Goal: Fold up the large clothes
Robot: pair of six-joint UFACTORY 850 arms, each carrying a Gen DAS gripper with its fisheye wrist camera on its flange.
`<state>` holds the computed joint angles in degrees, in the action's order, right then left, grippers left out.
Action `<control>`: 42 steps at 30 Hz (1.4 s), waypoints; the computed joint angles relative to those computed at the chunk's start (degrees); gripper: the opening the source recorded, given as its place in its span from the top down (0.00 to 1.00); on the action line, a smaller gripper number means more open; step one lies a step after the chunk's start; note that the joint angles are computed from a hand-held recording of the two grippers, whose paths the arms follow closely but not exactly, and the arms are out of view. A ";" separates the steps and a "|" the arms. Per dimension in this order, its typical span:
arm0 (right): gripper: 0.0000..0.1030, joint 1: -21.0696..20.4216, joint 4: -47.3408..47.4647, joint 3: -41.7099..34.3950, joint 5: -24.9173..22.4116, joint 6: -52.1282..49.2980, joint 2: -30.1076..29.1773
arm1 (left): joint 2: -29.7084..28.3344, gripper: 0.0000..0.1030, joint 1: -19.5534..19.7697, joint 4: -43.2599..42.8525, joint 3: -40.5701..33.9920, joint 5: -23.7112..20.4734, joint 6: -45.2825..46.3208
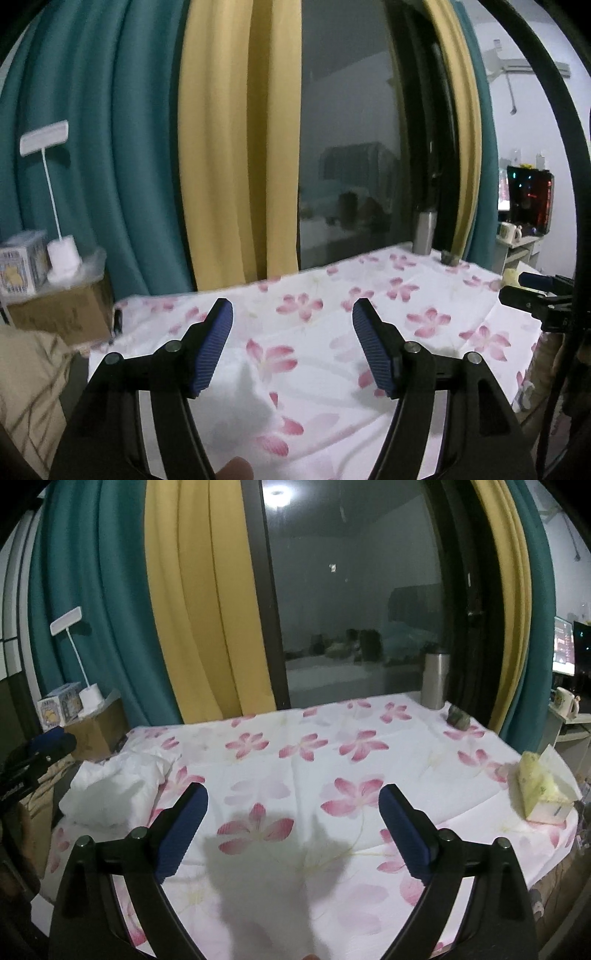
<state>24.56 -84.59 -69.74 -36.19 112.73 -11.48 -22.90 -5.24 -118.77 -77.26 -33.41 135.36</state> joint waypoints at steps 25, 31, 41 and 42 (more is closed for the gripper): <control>0.02 4.44 -13.68 -2.96 -9.83 1.39 0.31 | 2.91 0.31 3.05 -13.36 2.04 -4.32 4.45; 0.02 4.19 -12.06 -3.66 -8.23 0.36 -0.71 | 2.15 0.31 3.77 -11.78 1.24 -3.48 1.58; 0.02 3.70 -10.96 -3.16 -7.79 0.48 -0.50 | 1.70 0.31 3.54 -10.85 0.75 -2.76 0.36; 0.02 3.67 -10.95 -3.08 -7.81 0.56 -0.44 | 1.61 0.31 3.59 -10.64 0.63 -2.79 0.23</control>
<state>28.23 -95.54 -72.83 -43.99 113.29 -11.92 -21.29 -1.65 -129.41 -76.63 -36.20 135.59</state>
